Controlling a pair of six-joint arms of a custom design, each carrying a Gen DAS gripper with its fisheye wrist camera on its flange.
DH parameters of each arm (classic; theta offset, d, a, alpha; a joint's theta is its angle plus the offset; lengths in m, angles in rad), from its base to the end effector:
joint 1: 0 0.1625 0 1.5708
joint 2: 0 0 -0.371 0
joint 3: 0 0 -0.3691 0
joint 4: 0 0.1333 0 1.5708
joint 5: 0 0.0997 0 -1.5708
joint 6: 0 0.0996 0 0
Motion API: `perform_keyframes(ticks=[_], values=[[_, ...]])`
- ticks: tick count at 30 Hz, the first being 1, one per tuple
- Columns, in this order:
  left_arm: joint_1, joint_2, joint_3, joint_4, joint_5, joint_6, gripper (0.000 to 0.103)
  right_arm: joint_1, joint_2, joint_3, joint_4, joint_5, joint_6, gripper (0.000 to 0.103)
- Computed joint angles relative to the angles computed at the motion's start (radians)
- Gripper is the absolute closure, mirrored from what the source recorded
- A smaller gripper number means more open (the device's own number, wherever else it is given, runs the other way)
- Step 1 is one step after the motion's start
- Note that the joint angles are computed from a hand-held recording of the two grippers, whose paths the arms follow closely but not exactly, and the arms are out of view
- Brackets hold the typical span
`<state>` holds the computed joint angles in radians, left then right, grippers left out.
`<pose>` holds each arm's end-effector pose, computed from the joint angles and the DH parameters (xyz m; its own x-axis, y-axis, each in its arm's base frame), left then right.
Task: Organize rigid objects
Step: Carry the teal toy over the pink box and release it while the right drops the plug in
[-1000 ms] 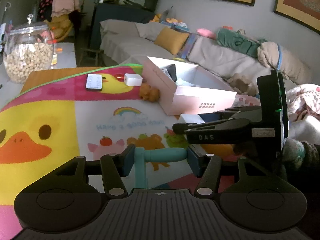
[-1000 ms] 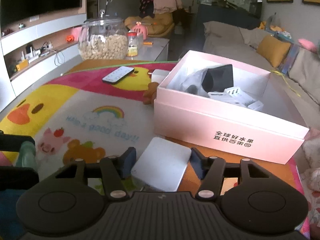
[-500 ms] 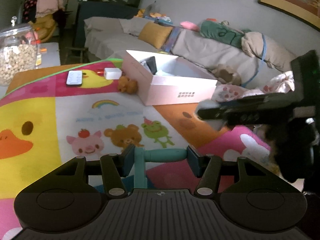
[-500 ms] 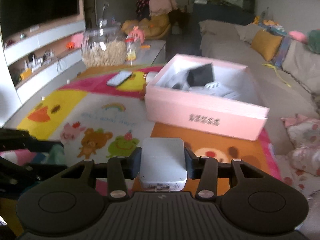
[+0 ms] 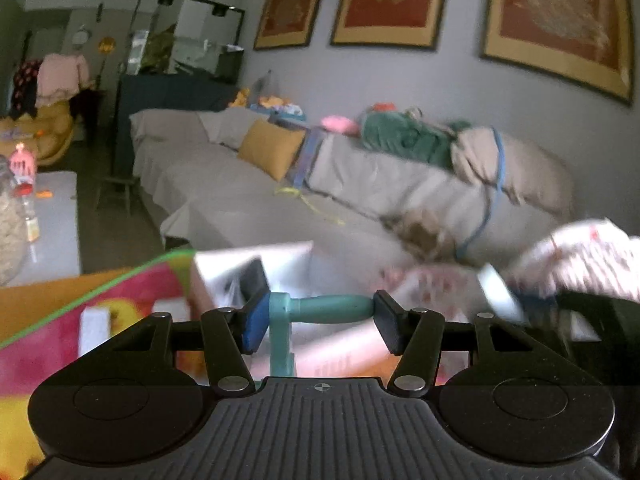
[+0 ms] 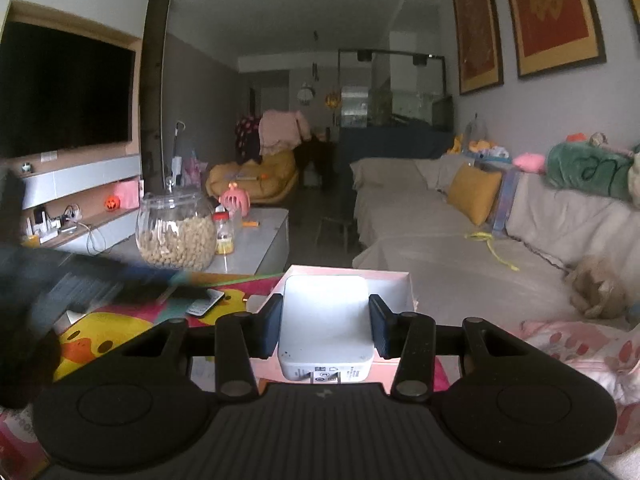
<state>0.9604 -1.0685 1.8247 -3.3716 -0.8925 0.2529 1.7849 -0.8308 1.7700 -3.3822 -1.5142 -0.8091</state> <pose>-0.1630 -0.5746 0.2817 -0.8468 0.1046 -0.5215 0.5162 0.3980 -0.7584 0.2650 -0.5649 0.1510 -0.5681 -0.6304 0.5290 -0.7937 0.2496 -0.5548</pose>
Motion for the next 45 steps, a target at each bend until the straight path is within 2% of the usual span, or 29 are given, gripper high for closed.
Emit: perform_keyframes(ticks=[4, 6, 8, 11, 14, 18, 21, 25, 27, 32, 33, 37, 41, 45], values=[[0.078, 0.153, -0.23, 0.023, -0.083, -0.092, 0.042, -0.017, -0.001, -0.006, 0.022, 0.007, 0.003, 0.059], [0.098, 0.202, -0.292, 0.036, -0.068, -0.163, 0.043, -0.023, 0.01, -0.023, 0.029, -0.01, 0.01, 0.059], [0.103, 0.225, -0.303, -0.001, -0.03, -0.164, 0.044, -0.03, 0.022, -0.034, 0.021, -0.026, 0.009, 0.059], [0.106, 0.201, -0.236, -0.065, 0.019, -0.183, 0.044, -0.036, 0.056, -0.069, 0.015, -0.066, 0.008, 0.059], [0.117, 0.115, -0.095, -0.096, -0.017, -0.241, 0.044, -0.036, 0.09, -0.121, 0.054, -0.104, 0.037, 0.059], [0.127, 0.028, 0.119, -0.233, -0.056, -0.29, 0.044, -0.025, 0.151, -0.209, 0.113, -0.137, 0.08, 0.059], [0.145, 0.0, 0.215, -0.3, -0.092, -0.332, 0.044, -0.005, 0.225, -0.327, 0.173, -0.165, 0.093, 0.059], [0.178, -0.029, 0.277, -0.31, -0.162, -0.364, 0.044, 0.029, 0.366, -0.559, 0.303, -0.237, 0.121, 0.059], [0.185, -0.031, 0.289, -0.327, -0.176, -0.359, 0.044, 0.05, 0.459, -0.705, 0.368, -0.304, 0.127, 0.059], [0.194, -0.031, 0.299, -0.368, -0.192, -0.361, 0.044, 0.08, 0.67, -1.033, 0.503, -0.446, 0.066, 0.059], [0.194, -0.032, 0.302, -0.372, -0.189, -0.363, 0.044, 0.08, 0.686, -1.061, 0.519, -0.448, 0.056, 0.058], [0.197, -0.035, 0.302, -0.364, -0.186, -0.374, 0.044, 0.081, 0.651, -0.99, 0.464, -0.436, 0.024, 0.054], [0.189, -0.033, 0.302, -0.368, -0.164, -0.363, 0.044, 0.07, 0.529, -0.766, 0.339, -0.366, 0.029, 0.034], [0.178, -0.025, 0.293, -0.358, -0.124, -0.354, 0.044, 0.048, 0.391, -0.503, 0.243, -0.275, -0.007, 0.029]])
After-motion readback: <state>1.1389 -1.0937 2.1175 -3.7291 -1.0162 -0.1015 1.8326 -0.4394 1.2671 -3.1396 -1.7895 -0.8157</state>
